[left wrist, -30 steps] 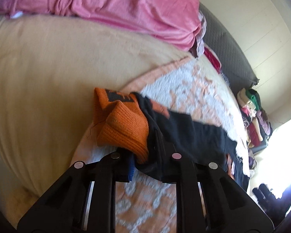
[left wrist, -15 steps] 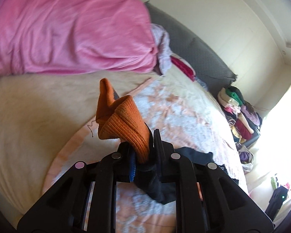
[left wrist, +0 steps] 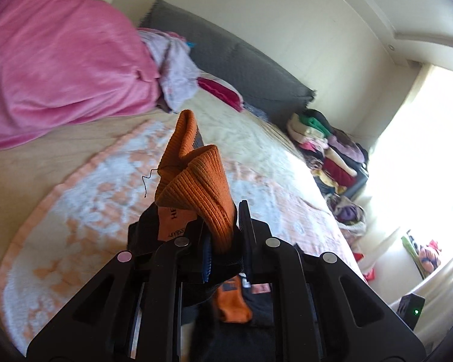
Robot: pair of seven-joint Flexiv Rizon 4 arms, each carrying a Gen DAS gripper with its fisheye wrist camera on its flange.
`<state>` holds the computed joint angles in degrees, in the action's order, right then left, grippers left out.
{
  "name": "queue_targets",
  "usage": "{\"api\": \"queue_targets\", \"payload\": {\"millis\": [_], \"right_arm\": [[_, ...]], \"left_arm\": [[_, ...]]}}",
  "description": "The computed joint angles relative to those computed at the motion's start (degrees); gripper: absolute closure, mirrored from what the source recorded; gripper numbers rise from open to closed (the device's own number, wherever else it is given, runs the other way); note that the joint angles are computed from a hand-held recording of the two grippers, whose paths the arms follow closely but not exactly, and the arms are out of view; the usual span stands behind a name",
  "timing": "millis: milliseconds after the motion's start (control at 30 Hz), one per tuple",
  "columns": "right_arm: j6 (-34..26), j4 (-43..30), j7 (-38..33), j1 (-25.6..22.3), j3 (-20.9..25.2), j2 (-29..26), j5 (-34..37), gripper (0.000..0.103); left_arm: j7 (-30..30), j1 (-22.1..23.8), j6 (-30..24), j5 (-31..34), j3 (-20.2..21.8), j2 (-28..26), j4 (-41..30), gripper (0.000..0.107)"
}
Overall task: Fold small clothes
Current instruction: 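Grasp the orange cuff with the left gripper and lift the sleeve, then lay the sleeve across the sweatshirt body and open the left gripper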
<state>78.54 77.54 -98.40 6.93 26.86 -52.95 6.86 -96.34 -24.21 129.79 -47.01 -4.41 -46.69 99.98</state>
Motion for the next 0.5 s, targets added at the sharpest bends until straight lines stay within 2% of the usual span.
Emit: {"api": "queue_targets", "payload": {"millis": [300, 500], "right_arm": [[2.4, 1.0, 2.8, -2.5, -1.1, 0.6, 1.4, 0.01], [4.3, 2.4, 5.3, -3.8, -2.0, 0.9, 0.7, 0.01]], "left_arm": [[5.1, -2.3, -10.2, 2.8, 1.2, -6.4, -13.9, 0.098], [3.9, -2.8, -17.1, 6.5, 2.0, -10.1, -20.0, 0.098]]}}
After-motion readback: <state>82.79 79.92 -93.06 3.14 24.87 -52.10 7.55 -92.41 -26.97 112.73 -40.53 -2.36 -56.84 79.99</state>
